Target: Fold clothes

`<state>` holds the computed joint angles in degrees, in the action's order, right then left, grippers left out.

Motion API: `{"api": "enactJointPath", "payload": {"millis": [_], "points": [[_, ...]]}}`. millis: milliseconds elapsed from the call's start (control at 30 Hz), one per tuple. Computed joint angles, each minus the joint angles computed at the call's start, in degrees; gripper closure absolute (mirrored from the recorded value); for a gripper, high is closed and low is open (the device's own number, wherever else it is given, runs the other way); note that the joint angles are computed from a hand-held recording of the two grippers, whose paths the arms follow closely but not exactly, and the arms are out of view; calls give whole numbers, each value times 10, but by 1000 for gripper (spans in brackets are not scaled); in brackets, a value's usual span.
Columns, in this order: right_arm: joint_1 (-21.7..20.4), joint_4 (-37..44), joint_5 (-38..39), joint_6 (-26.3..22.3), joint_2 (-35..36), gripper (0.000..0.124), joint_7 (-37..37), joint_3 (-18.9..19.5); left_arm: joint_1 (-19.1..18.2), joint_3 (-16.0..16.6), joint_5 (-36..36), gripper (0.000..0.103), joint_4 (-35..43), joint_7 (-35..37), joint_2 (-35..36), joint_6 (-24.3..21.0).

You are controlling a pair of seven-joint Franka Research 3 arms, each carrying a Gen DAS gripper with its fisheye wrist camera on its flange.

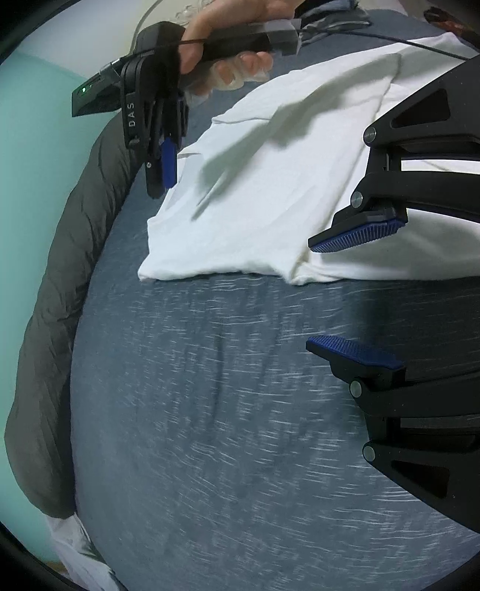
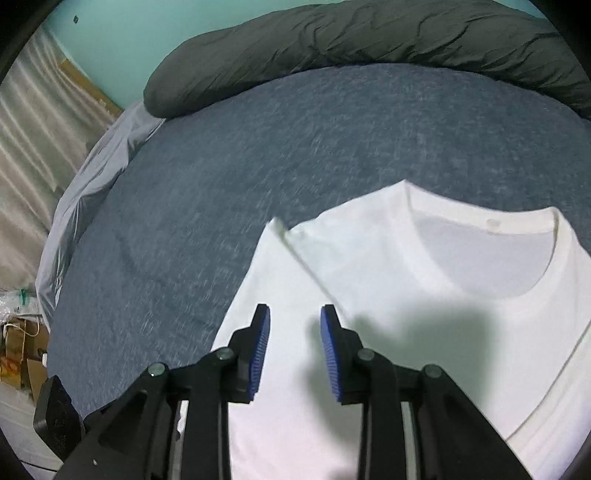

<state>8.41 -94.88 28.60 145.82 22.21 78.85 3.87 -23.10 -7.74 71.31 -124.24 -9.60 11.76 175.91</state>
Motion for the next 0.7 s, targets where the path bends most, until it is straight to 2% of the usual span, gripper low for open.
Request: {"api": "enactJointPath", "payload": {"millis": [167,267,433,600,700], "points": [[-6,30,4,-11,22,96,5,-1,0,14,-40,62,75,80,83,18],[-8,45,5,-20,36,96,10,0,-16,23,-58,64,27,91,33,14],[-6,66,-1,-32,58,96,37,-2,-25,22,-55,71,29,108,30,-5],[-5,73,-9,-34,66,96,60,-5,-31,38,-22,80,41,71,41,25],[-1,82,-27,-41,74,95,76,-11,-29,40,-24,93,47,77,48,40]]}}
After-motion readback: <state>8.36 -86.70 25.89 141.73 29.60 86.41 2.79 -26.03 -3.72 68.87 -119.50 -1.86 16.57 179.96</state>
